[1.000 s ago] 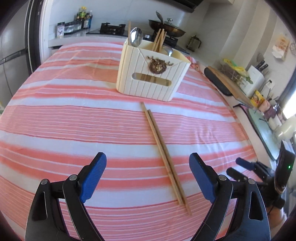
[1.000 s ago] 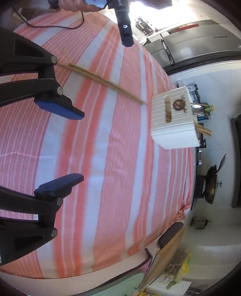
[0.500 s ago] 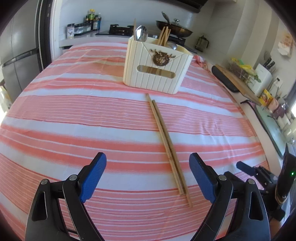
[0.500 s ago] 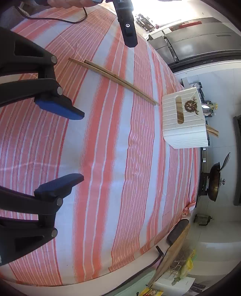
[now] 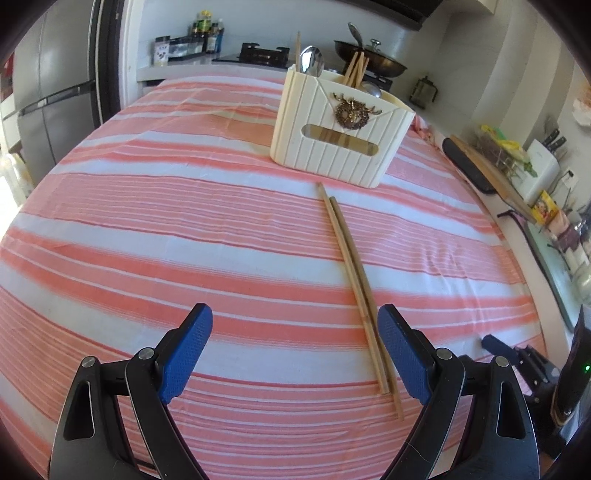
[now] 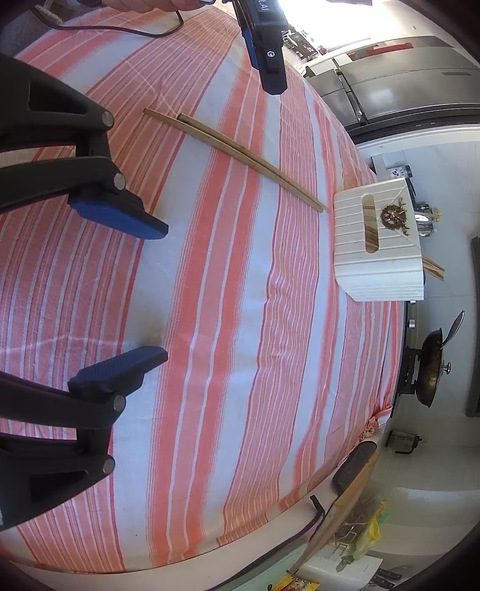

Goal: Organize utensils
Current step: 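Open both tools and withdraw them back over the remaining chopsticks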

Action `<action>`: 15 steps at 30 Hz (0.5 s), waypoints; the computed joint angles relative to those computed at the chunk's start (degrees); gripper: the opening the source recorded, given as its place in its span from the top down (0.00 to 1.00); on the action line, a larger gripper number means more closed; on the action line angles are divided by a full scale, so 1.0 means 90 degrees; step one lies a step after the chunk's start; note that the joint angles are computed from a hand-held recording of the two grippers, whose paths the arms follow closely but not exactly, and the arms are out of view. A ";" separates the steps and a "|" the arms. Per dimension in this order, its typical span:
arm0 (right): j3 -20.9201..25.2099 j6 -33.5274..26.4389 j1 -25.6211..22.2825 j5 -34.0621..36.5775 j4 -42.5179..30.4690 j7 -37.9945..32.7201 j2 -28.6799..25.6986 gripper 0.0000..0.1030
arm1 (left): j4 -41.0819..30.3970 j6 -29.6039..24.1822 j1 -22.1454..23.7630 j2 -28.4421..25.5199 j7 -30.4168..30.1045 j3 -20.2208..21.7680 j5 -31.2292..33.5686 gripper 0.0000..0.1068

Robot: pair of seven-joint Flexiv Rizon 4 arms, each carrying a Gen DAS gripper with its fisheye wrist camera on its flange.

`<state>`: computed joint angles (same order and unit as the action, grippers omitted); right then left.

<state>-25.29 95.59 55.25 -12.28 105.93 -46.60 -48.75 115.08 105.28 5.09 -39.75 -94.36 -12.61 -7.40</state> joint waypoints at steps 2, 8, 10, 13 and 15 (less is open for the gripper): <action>0.0017 0.0003 -0.0011 0.0004 -0.0010 0.0002 -0.0002 0.40 | -0.0007 -0.0012 -0.0024 -0.0011 -0.0018 0.0035 -0.0024 0.14; 0.0049 0.0035 -0.0038 0.0030 -0.0021 0.0000 -0.0016 0.40 | -0.0038 -0.0060 -0.0069 -0.0028 -0.0056 0.0100 -0.0085 0.14; 0.0058 0.0058 -0.0046 0.0045 -0.0011 -0.0008 -0.0014 0.40 | -0.0057 -0.0109 -0.0080 -0.0036 -0.0059 0.0108 -0.0111 0.14; 0.0057 0.0075 -0.0037 0.0077 -0.0002 -0.0018 -0.0013 0.40 | -0.0074 -0.0151 -0.0054 -0.0053 -0.0057 0.0085 -0.0129 0.14; 0.0072 0.0096 -0.0049 0.0098 0.0001 -0.0027 -0.0011 0.40 | -0.0128 -0.0243 0.0035 -0.0069 -0.0055 -0.0007 -0.0153 0.14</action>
